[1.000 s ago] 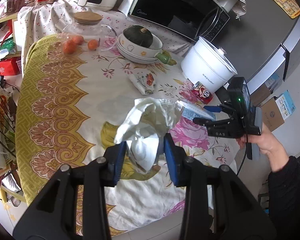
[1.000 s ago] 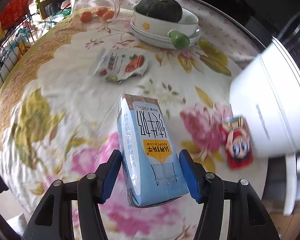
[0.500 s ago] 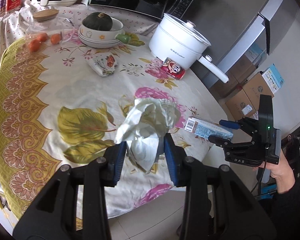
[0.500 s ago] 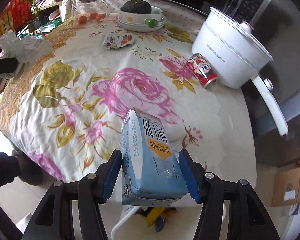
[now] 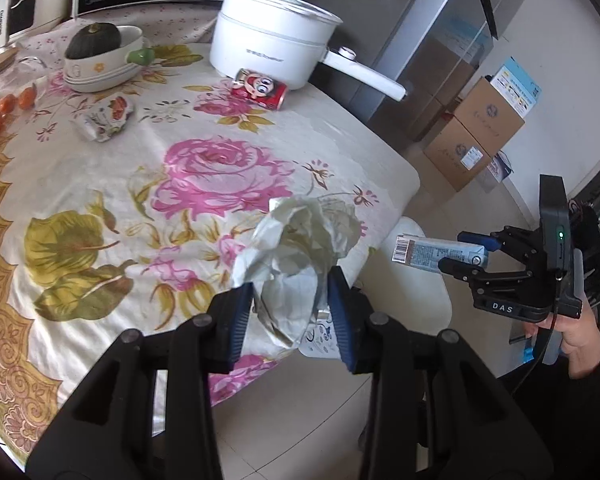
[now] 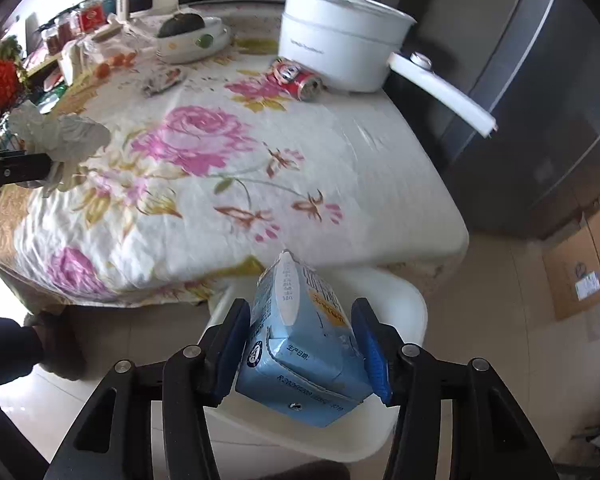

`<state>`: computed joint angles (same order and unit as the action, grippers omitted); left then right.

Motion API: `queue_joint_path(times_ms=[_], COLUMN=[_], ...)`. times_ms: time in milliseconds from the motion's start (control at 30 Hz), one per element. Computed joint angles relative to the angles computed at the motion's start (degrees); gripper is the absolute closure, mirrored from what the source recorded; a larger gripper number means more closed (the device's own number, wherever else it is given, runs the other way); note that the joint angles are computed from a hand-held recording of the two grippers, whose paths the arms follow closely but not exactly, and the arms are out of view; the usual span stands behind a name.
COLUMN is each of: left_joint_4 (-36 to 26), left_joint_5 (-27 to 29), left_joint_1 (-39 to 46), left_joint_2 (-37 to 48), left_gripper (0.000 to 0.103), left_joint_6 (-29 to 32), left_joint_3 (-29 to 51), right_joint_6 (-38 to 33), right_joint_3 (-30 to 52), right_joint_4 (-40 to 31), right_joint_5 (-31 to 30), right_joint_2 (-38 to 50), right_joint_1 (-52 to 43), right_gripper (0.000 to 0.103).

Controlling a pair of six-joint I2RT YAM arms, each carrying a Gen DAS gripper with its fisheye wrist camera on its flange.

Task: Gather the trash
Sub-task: 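Carry the tissue and milk carton to the white bin and release both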

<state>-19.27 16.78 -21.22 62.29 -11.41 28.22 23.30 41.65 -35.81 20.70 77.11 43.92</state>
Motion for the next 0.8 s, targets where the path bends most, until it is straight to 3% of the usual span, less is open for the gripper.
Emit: queue_joint_path(times_ms=[333,400,467,800], left_joint_4=[10.2,11.5,12.6,14.5], left_joint_5=[-7.3,-8.0,-8.6,-11.5], left_joint_1=[-21.9,-24.4,-26.4,-31.5], left_joint_2=[15.6,18.6,21.4,29.6], left_gripper=[0.064,0.063,0.064,0.063], left_joint_6=[-7.7,-8.2,-8.9,-7.5], left_joint_3=[4.2,5.7,7.1,11.0], right_joint_6=[1.5,1.8,1.5,-1.3], right_joint_3=[-7.1,-8.1,-8.6,-12.5], right_joint_4=[-1.3,-1.0,-1.4,-6.7], right_joint_5=[-6.4,-7.4,-8.4,-10.5], right_joint_2=[-10.9,-12.2,-12.9,-21.0], right_joint_1=[-9.5,-11.2,-13.3,-19.6], right_gripper=[0.049,0.046,0.031,0.028])
